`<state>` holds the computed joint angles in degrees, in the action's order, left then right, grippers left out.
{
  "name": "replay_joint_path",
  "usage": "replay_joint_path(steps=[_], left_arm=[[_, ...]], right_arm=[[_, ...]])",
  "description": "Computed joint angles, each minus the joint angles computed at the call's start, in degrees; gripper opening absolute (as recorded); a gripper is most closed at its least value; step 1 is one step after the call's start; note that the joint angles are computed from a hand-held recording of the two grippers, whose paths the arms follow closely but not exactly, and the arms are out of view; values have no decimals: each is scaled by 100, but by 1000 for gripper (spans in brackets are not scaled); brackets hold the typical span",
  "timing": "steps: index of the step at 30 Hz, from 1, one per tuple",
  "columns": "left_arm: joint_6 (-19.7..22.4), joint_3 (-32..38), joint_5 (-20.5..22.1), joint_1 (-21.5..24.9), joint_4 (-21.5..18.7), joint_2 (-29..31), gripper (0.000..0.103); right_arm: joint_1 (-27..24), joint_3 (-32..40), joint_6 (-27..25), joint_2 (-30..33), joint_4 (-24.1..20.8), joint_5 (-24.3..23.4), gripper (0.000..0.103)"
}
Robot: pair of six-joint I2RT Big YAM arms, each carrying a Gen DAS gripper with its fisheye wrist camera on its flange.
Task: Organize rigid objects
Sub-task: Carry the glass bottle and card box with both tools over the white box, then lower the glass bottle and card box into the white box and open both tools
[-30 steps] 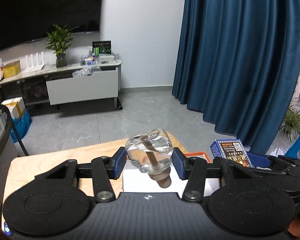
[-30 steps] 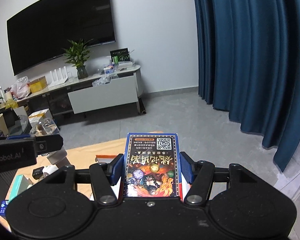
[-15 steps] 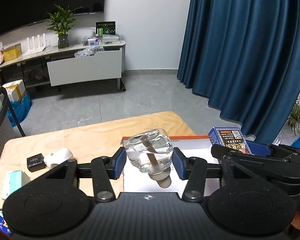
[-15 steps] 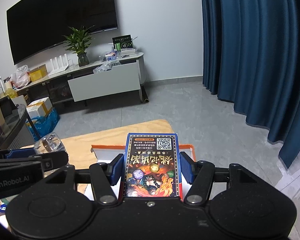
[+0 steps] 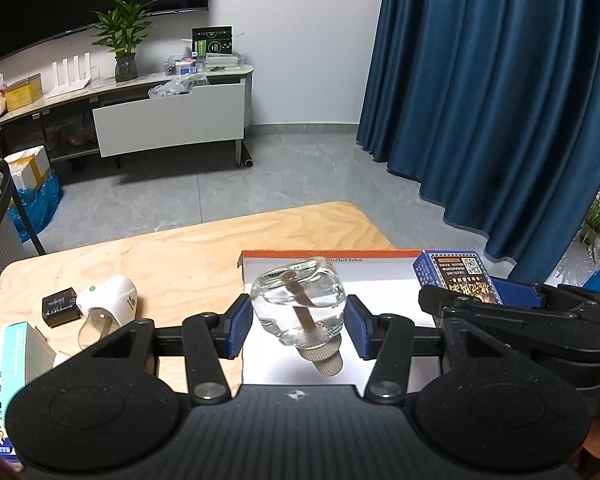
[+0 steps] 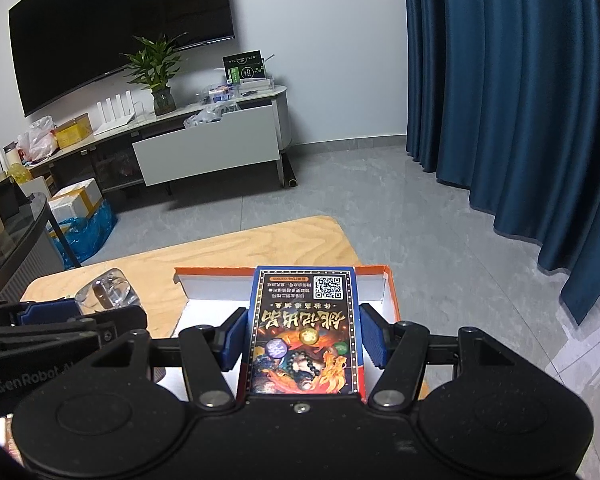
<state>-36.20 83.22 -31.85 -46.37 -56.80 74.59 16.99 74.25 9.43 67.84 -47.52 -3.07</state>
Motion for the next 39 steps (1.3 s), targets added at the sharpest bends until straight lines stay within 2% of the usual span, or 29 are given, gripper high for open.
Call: replay_joint_path(steps=[22, 39], left_arm=[[-57, 17, 98, 17, -54, 100, 51], [-85, 34, 2, -28, -103, 141, 51]], right_arm=[[-16, -121, 28, 11, 51, -40, 71], [-42, -161, 61, -11, 99, -31, 71]])
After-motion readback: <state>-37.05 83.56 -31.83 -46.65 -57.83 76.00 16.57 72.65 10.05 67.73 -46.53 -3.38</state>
